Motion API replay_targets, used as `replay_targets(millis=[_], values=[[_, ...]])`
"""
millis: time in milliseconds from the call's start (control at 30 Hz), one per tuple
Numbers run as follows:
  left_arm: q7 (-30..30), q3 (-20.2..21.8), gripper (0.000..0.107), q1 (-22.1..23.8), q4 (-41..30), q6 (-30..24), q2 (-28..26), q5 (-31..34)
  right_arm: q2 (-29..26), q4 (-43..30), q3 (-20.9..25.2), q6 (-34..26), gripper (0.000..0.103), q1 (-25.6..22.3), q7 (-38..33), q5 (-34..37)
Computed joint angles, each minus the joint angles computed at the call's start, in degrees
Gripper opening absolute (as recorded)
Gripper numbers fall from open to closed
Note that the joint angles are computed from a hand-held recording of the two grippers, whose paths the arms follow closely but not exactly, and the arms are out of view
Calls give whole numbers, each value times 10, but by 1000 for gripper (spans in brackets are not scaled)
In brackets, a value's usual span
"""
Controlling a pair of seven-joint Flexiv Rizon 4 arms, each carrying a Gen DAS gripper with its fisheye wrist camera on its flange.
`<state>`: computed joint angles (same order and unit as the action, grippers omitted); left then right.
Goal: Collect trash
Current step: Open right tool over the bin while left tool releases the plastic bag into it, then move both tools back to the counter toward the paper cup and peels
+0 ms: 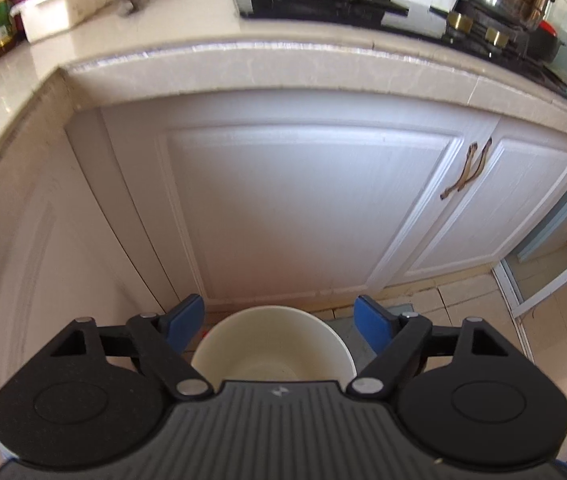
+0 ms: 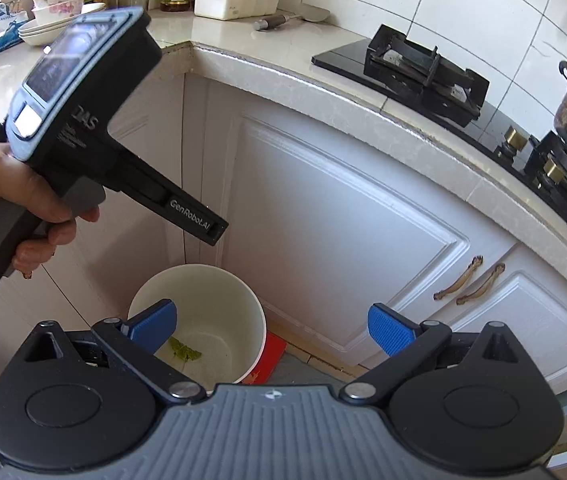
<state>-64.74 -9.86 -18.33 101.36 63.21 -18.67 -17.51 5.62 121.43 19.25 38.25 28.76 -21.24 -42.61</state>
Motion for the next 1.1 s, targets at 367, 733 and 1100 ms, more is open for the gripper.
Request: replay_targets(millis=[367, 733, 1100], values=[[44, 5, 92, 20, 60, 18, 91, -67, -16, -41, -1, 3, 103, 13, -62, 2], [0, 61, 94, 33, 131, 7, 212, -33, -39, -80, -8, 40, 103, 26, -99, -19], [-189, 91, 94, 112, 177, -22, 320, 124, -123, -159, -28, 188, 103, 50, -219, 15]])
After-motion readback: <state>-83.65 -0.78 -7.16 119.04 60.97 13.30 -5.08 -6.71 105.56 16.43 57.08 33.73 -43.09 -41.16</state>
